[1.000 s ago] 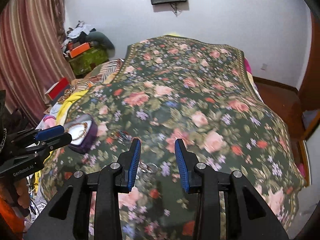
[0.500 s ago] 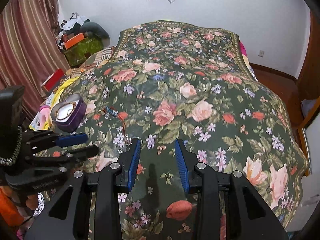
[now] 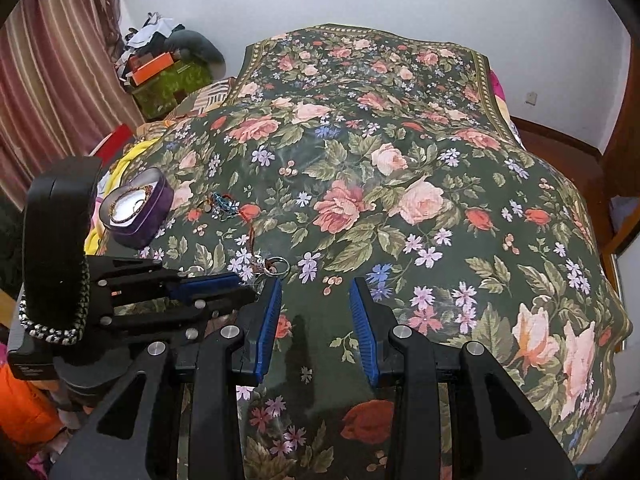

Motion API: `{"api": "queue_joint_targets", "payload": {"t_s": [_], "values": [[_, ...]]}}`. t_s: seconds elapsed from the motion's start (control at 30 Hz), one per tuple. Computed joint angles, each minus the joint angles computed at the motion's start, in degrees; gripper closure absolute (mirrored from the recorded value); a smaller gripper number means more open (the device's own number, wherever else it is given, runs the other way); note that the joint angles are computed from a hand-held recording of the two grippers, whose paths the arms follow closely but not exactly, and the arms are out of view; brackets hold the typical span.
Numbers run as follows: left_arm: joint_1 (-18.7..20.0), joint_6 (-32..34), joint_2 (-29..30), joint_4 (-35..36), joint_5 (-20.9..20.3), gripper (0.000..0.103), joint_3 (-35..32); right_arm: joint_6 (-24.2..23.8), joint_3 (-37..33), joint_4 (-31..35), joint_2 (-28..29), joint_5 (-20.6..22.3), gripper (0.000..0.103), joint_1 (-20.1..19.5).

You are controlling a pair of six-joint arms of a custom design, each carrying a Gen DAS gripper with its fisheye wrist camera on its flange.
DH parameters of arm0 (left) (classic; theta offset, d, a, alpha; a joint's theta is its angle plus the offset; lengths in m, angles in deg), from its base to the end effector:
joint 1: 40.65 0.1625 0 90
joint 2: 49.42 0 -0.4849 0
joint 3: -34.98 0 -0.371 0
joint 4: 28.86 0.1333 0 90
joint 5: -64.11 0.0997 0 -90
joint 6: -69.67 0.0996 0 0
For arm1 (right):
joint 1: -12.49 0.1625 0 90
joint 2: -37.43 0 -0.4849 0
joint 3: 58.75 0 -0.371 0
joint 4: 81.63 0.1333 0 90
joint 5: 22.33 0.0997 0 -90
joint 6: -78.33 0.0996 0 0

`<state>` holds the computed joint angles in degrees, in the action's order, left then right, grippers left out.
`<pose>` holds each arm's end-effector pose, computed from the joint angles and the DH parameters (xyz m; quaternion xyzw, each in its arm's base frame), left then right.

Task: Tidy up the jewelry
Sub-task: 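Move the left tool to the small silver charm and grasp it, then grasp the silver rings with the right tool while the left holds the charm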

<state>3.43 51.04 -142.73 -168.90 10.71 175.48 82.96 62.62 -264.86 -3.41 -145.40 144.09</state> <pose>-0.1013 -0.3664 0.2995 0.2163 0.9242 -0.1876 0.2528 0.4199 -0.3540 0.0542 0.2722 -0.9136 0.2086 0.2185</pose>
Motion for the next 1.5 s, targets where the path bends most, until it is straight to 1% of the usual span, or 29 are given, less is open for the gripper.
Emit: {"api": "queue_joint_targets", "payload": {"t_s": [0.13, 0.2, 0.4, 0.6, 0.83, 1.03, 1.17, 1.23, 1.27, 1.3, 1.5], "values": [[0.5, 1.1, 0.0, -2.1, -0.1, 0.095, 0.5, 0.2, -0.5, 1.1, 0.5, 0.4, 0.071, 0.1], [0.2, 0.8, -0.5, -1.9, 0.8, 0.095, 0.7, 0.2, -0.9, 1.9, 0.9, 0.7, 0.071, 0.1], [-1.1, -1.0, -4.5, 0.9, 2.9, 0.095, 0.8, -0.3, -2.5, 4.4, 2.3, 3.2, 0.071, -0.1], [-1.4, -2.4, -9.0, 4.1, 4.4, 0.095, 0.2, -0.5, -4.3, 7.3, 4.2, 5.1, 0.071, 0.3], [-1.1, -4.1, -11.9, 7.1, 6.1, 0.095, 0.1, -0.9, -5.8, 9.6, 6.1, 6.6, 0.071, 0.6], [-1.0, -5.2, -13.5, 9.4, 6.5, 0.095, 0.2, -1.6, -5.9, 7.0, 7.2, 6.1, 0.071, 0.5], [-1.2, -5.7, -14.1, 10.0, 6.4, 0.095, 0.2, -2.4, -6.3, 6.2, 8.0, 4.8, 0.071, 0.9], [-1.6, -6.0, -14.2, 10.2, 6.5, 0.095, 0.2, -2.7, -6.4, 5.7, 8.3, 3.6, 0.074, 1.3], [-1.7, -6.2, -14.2, 10.3, 6.5, 0.095, 0.2, -2.6, -6.4, 5.5, 8.4, 3.4, 0.08, 1.3], [-2.0, -6.4, -14.3, 10.5, 6.5, 0.095, 0.2, -2.5, -6.3, 5.5, 8.3, 3.6, 0.083, 1.2], [-3.9, -7.6, -15.2, 12.3, 7.3, 0.095, -0.3, -0.8, -5.3, 3.6, 7.3, 3.5, 0.083, 1.0]]}}
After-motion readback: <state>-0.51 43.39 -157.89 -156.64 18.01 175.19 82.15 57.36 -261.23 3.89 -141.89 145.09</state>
